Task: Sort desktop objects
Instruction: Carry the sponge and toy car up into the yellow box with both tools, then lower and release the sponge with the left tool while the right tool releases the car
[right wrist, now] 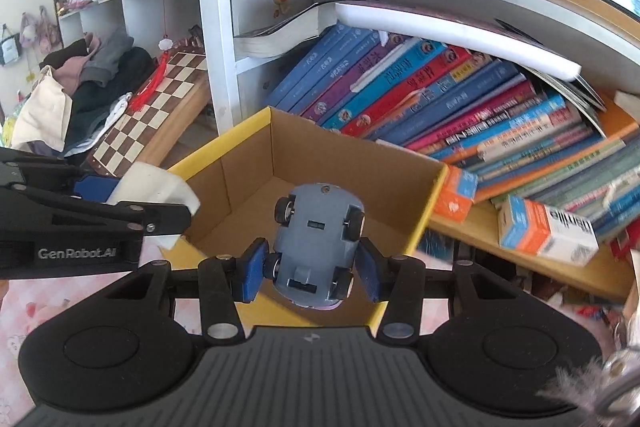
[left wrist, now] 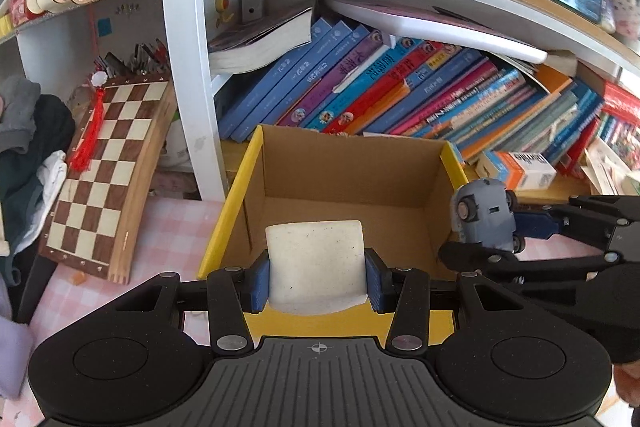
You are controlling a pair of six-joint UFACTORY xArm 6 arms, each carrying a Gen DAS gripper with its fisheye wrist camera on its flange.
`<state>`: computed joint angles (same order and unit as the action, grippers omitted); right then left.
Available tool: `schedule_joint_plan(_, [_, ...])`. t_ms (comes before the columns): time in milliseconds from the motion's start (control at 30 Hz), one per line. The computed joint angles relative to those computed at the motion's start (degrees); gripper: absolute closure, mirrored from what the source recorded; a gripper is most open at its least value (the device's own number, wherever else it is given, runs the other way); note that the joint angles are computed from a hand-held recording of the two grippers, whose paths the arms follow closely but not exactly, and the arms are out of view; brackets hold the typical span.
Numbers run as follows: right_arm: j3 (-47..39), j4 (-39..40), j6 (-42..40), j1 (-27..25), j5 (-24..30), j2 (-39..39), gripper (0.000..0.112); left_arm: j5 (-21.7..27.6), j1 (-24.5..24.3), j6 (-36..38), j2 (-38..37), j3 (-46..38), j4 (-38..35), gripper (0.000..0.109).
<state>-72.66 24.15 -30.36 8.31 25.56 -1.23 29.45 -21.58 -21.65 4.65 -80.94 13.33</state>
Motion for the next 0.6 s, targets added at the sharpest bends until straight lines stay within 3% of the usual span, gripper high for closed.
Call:
schedule_joint_plan(533, [-19.17, -3.03, -4.34, -1.50, 14.48, 17.44, 0.067, 7.54, 0.66, 2.35, 15.73, -17.01, -1.47, 0.064])
schedule_joint_plan(600, [-20.81, -2.37, -4.67, -1.71, 15.64, 18.90, 0.070, 8.90, 0.79, 2.50, 17.51, -18.98, -2.31, 0.064])
